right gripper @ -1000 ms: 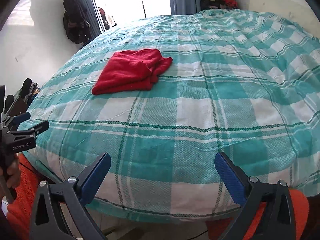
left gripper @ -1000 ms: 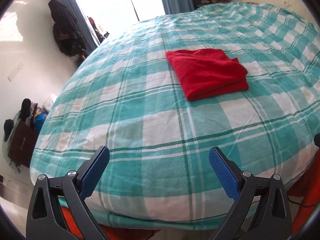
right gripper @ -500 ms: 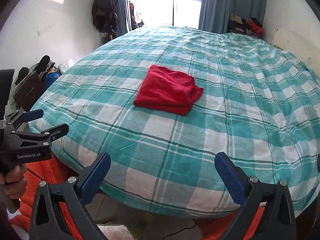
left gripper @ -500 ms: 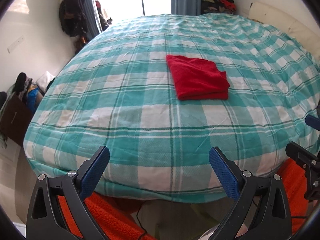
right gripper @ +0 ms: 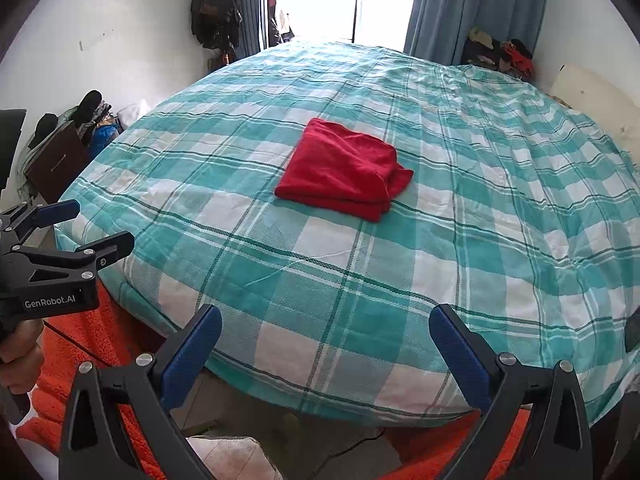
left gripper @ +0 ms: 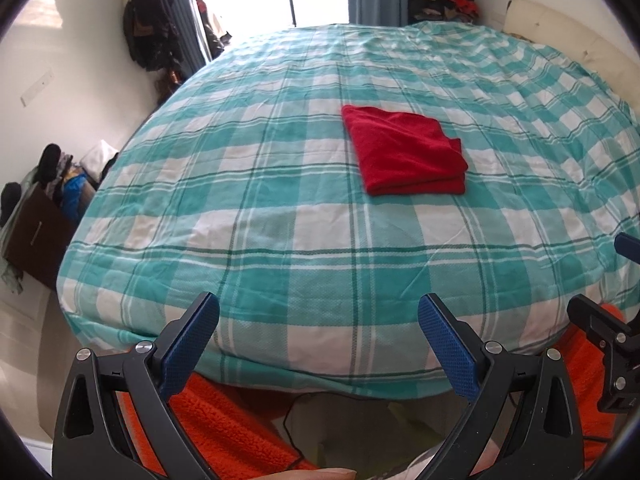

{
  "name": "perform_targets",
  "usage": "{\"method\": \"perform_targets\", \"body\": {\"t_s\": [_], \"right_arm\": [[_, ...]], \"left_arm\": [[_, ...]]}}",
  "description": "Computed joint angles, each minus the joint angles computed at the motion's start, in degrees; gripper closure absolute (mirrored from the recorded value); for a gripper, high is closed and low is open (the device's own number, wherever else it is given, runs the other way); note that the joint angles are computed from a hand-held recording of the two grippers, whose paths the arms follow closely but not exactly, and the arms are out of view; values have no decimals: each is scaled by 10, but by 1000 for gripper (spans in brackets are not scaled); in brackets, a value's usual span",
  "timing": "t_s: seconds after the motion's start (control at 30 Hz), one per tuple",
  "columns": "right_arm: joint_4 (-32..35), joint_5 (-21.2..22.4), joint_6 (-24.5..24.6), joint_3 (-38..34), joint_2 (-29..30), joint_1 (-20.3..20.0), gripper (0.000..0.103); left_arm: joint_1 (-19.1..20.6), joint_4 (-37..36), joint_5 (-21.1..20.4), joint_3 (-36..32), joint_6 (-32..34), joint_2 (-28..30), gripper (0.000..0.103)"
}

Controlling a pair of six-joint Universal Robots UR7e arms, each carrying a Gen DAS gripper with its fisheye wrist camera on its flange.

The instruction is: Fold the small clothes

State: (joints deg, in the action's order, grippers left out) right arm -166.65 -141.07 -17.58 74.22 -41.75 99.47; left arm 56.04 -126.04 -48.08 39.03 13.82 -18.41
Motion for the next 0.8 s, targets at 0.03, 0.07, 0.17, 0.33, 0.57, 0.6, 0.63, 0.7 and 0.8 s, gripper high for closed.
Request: {"method": "perform_targets", "body": {"t_s": [0.03, 0.07, 0.17, 0.33, 0.57, 0.6, 0.63, 0.7, 0.8], "right_arm": [[3, -3, -1, -3, 1, 2, 1], [6, -7, -2, -7, 3, 3, 1], [8, -16, -9, -15, 7, 7, 1], [18, -23, -8, -28, 11, 11, 1], [22, -25, -6, -32, 10, 13, 1], [21, -27, -6, -32, 9, 13, 1], [19, -27, -6, -32, 9, 14, 1], [17, -27, -3, -28, 6, 14, 1], [16, -27, 0, -25, 4, 14, 1]], "left_arm": [[0, 0, 2, -2, 1, 1, 3], [0, -1, 5, -3, 3, 3, 3], [-1, -5, 9, -3, 8, 4, 3], [-4, -6, 14, -3, 14, 4, 3], [-11, -20, 17, -1, 25, 1, 3], [-11, -22, 17, 0, 27, 1, 3], [-12, -24, 17, 1, 27, 0, 3], [-13, -27, 17, 3, 30, -1, 3], [-14, -30, 18, 7, 33, -2, 3]]}}
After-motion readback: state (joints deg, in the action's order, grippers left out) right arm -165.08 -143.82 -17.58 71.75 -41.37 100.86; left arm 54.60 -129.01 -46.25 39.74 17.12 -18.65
